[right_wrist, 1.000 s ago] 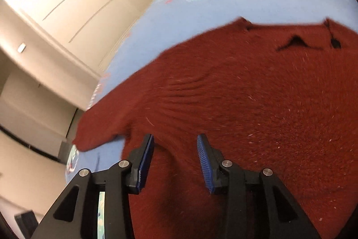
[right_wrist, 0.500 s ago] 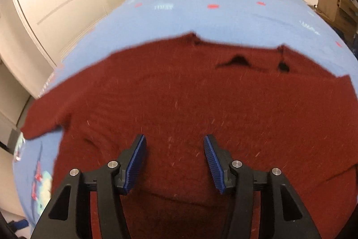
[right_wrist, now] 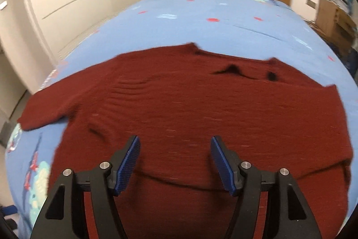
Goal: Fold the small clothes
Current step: 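Open the right tool to release the sleeve and withdraw it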
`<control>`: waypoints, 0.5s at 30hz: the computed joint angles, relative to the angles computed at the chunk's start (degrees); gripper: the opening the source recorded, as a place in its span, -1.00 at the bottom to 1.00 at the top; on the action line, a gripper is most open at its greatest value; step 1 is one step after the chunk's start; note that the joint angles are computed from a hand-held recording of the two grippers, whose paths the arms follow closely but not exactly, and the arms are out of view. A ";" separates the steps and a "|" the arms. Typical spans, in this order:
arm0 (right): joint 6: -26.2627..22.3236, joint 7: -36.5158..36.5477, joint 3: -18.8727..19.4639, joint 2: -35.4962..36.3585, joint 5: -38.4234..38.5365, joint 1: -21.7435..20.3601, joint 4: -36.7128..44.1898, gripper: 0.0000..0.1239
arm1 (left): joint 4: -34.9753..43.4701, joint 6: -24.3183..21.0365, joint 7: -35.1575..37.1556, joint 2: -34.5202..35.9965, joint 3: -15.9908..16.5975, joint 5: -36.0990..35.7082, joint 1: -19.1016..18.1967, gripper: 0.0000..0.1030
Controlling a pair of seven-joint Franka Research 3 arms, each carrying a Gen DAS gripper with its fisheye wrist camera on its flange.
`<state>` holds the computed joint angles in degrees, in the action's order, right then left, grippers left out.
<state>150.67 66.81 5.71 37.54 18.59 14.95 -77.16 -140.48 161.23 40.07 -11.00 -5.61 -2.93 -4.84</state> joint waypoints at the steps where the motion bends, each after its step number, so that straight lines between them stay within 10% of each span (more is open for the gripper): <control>1: -0.25 1.03 -0.95 0.13 -0.67 0.34 0.03 0.09 | -0.23 0.27 -1.20 -0.10 -0.27 0.76 0.53 0.97; 15: 2.04 -1.77 0.54 -7.96 2.88 -3.38 -12.09 0.09 | -1.95 3.81 -6.61 -1.03 1.32 6.72 4.40 0.97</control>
